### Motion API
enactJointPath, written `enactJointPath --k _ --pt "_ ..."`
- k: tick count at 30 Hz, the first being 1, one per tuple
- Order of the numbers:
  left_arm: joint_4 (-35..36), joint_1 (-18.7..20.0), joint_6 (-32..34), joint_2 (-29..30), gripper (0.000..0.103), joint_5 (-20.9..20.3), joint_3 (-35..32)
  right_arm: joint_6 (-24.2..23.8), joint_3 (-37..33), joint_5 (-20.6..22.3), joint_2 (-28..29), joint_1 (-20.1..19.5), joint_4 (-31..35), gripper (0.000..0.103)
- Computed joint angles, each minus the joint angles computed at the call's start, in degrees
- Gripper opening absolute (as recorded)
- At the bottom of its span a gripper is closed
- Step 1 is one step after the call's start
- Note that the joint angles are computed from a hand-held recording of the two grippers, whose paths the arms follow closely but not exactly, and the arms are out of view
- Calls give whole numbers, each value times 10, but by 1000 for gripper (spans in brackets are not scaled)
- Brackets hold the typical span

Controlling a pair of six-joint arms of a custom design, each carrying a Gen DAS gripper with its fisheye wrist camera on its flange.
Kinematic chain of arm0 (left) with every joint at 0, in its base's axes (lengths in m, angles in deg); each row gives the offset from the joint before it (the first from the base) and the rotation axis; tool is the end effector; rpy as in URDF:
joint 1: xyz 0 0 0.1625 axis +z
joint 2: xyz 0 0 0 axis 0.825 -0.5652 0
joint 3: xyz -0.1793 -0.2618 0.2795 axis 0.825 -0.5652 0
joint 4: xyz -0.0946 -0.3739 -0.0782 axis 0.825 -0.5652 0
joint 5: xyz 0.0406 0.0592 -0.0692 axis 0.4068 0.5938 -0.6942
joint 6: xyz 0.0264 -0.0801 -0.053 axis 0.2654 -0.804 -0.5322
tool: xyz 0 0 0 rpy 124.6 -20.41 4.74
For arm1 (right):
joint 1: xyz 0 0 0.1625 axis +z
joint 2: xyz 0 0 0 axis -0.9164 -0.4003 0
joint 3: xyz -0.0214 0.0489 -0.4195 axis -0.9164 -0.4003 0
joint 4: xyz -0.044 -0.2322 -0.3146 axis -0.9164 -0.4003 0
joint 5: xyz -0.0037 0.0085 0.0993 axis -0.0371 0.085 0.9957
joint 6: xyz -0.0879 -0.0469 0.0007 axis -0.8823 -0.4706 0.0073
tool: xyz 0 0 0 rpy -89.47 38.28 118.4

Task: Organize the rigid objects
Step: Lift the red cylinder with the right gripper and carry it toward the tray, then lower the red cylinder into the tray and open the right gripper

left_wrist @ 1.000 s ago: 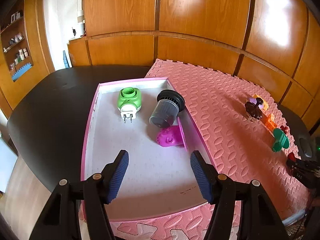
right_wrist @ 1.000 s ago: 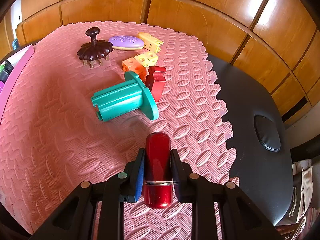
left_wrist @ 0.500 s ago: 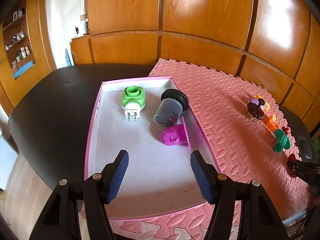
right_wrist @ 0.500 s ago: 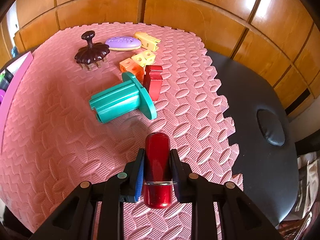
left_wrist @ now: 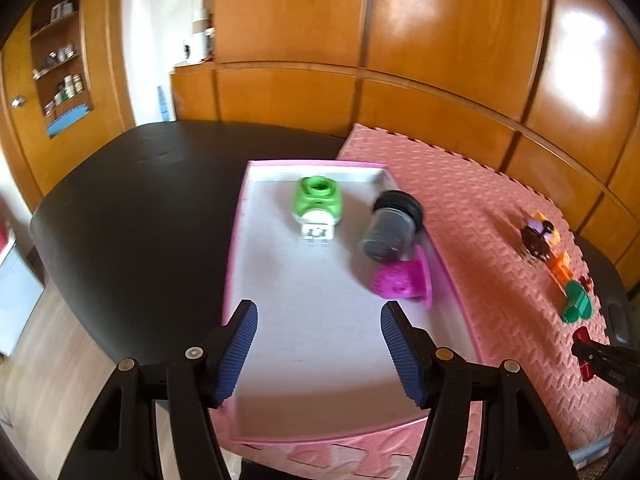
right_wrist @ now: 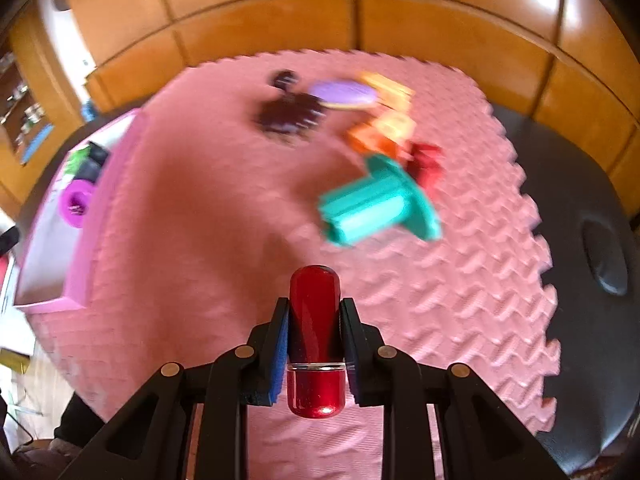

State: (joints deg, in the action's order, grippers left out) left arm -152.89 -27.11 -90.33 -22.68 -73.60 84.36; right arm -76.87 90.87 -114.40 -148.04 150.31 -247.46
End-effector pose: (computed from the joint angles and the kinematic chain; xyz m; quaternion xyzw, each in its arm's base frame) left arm -0.1819 -0.3523 0.0859 -0.0737 0.8060 -0.4354 0.3943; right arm 0.0491 -0.4760 0.1792 0.2673 -0.9157 0.1552 0.2568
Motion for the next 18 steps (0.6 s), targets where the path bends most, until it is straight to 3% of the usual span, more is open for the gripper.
enactJointPath --k 6,12,18 --pt "104 -9 -99 -44 65 -7 9 6 -6 53 12 58 50 23" --pt "144 -16 -142 -67 65 -12 18 0 -31 111 68 143 114 23" --pt "158 -18 -167 -88 65 -18 32 10 -78 110 162 206 122 23"
